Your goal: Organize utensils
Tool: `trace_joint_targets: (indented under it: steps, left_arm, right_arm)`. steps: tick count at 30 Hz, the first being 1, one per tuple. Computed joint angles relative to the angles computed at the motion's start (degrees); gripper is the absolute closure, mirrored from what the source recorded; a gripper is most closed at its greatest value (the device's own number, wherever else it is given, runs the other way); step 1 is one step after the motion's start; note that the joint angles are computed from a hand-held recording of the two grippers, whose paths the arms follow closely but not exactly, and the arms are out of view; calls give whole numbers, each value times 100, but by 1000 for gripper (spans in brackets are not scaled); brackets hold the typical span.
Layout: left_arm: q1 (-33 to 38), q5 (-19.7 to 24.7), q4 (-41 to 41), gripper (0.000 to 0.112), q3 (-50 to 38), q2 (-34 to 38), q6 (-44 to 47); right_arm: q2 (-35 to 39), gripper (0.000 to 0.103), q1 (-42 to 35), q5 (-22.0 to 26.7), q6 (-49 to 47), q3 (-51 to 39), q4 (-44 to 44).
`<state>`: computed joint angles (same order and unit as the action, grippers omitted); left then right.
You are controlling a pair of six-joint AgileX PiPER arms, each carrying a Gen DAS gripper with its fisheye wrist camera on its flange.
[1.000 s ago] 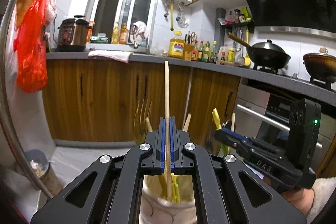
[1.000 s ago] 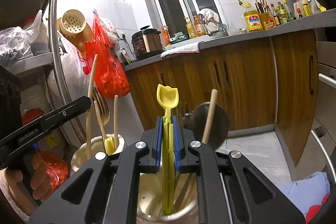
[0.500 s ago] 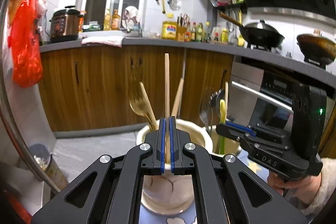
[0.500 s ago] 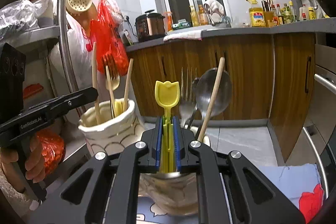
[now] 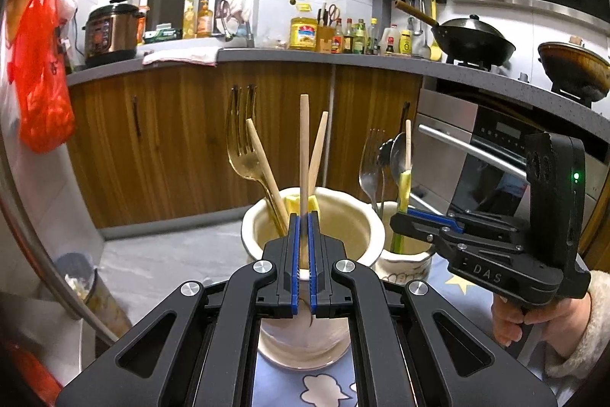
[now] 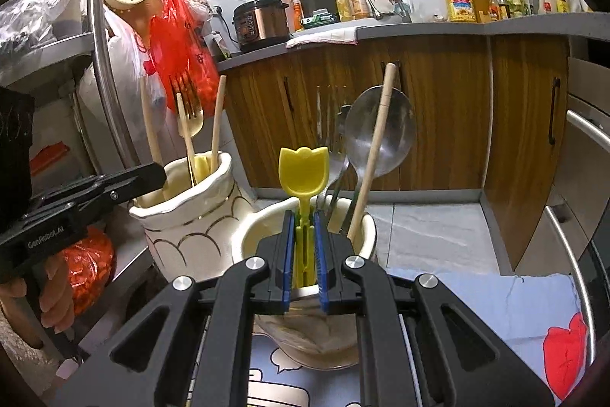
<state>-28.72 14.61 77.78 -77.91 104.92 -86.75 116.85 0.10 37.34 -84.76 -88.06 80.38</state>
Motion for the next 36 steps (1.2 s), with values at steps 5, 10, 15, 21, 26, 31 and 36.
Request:
trace_joint_targets:
  steps: [5, 10, 15, 21, 26, 31, 36]
  left_arm:
    - [-18, -35, 14, 107, 24, -6, -46]
    - [-106, 82, -54, 90, -35, -13, 94]
    - [-268, 446, -668, 74, -152, -144, 690]
    - [-512, 769, -1848, 54, -148, -521, 1623]
    - [-1015, 1542, -1884, 37, 8, -818, 1464]
    - [-1798, 2645, -1432, 20, 37, -897, 872]
    - [-2227, 3083, -931, 18, 335, -874, -167]
  right_arm:
    - [33, 83, -33, 82, 127, -84, -83]
    - [-78, 74, -56, 116, 53, 3, -100]
    - [-438, 69, -197, 200, 226, 213, -341]
    - [-1191, 60, -546, 191, 787, 786, -882]
    - [-1727, 43, -941, 497, 1156, 1255, -1353]
    - [-2052, 25, -1217, 818, 1193, 1602, -1582]
    - [-2362, 12, -1214, 571, 691, 2092, -1252]
